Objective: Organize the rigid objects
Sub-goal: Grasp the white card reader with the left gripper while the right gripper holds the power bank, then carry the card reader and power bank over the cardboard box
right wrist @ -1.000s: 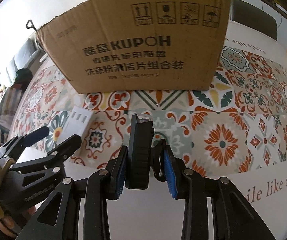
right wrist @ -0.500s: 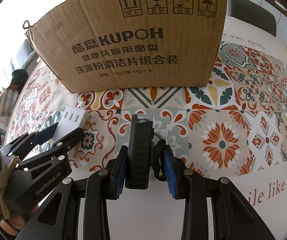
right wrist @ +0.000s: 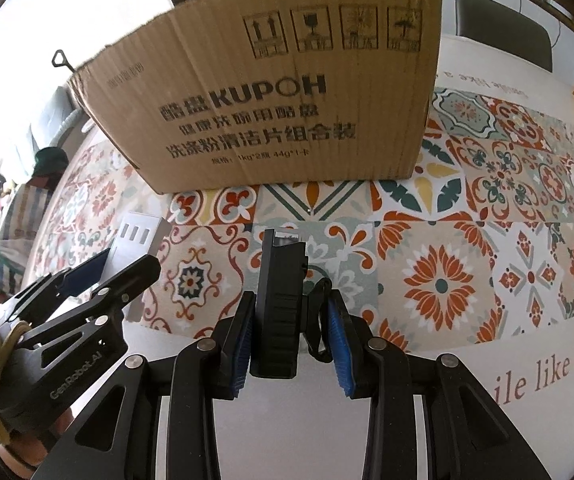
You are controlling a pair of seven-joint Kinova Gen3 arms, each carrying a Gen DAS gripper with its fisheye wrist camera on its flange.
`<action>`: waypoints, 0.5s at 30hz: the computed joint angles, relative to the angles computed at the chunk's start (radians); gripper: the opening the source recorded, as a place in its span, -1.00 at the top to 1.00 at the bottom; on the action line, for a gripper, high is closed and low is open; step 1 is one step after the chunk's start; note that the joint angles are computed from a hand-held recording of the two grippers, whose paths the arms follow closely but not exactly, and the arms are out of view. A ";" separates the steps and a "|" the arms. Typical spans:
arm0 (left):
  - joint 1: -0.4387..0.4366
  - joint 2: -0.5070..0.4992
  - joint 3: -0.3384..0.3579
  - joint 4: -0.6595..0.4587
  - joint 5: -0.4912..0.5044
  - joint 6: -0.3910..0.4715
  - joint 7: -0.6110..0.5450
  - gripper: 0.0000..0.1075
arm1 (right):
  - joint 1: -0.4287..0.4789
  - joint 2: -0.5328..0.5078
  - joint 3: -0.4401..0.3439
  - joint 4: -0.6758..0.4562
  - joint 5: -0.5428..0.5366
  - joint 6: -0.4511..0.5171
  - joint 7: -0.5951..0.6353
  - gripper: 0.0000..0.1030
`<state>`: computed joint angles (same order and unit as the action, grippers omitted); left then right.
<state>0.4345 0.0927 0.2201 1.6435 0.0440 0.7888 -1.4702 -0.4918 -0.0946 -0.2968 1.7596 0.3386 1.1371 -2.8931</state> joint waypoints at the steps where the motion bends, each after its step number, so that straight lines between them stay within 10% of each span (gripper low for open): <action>1: -0.002 -0.003 -0.001 -0.003 0.005 0.003 -0.003 0.08 | -0.001 -0.007 -0.002 -0.006 0.003 0.008 -0.001 0.32; 15: -0.012 -0.102 0.013 -0.063 0.000 0.032 0.053 0.08 | -0.006 -0.060 -0.070 -0.126 0.102 0.143 -0.001 0.32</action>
<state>0.4221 -0.0094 0.2331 1.5807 0.0443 0.8208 -1.4169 -0.4980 -0.1544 -0.3671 1.6333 0.4409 1.2803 -2.8937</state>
